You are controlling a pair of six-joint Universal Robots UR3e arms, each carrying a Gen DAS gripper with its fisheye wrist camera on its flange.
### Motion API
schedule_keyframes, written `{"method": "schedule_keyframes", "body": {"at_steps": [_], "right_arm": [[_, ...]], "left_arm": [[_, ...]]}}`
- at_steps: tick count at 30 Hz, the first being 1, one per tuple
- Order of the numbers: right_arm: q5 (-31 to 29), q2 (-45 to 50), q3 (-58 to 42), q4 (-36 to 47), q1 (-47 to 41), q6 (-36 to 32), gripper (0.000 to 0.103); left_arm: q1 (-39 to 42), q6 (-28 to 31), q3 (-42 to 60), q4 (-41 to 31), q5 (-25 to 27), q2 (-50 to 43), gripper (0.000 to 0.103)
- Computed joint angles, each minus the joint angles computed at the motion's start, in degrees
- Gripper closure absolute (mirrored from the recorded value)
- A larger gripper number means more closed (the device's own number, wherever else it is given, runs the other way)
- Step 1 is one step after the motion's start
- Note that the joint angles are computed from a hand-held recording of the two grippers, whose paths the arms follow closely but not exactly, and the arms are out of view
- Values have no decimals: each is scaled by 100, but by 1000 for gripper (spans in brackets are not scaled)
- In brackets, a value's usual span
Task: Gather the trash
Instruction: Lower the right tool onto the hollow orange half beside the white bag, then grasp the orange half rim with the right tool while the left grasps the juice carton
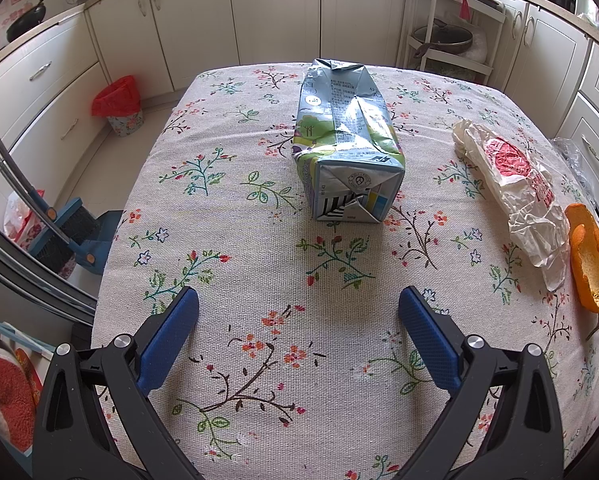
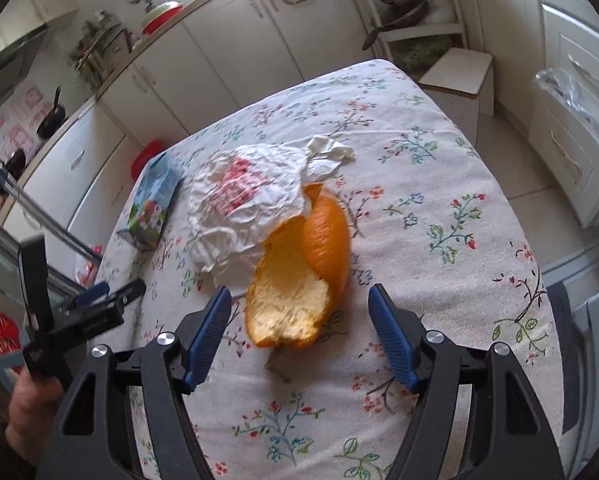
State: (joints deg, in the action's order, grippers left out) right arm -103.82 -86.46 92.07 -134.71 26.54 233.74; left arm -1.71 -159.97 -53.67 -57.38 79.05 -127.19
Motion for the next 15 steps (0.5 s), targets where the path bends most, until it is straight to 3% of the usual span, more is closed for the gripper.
{"method": "schedule_keyframes", "body": {"at_steps": [3,6,11,15], "right_arm": [[115,-72,170,-130,-182,73,42],[149,-32,141,-174,-255,72,52],[177,27,29,-126,-278,14,75],[374,-106,226,-228,-372,43,82]], "left_arm": [[17,22,-27,-15,-17,22,7],[91,403,130,-429,-198,37,8],[248,322,350,-775,-615,18,8],[284,266,198,-549,-859,168,8]]}}
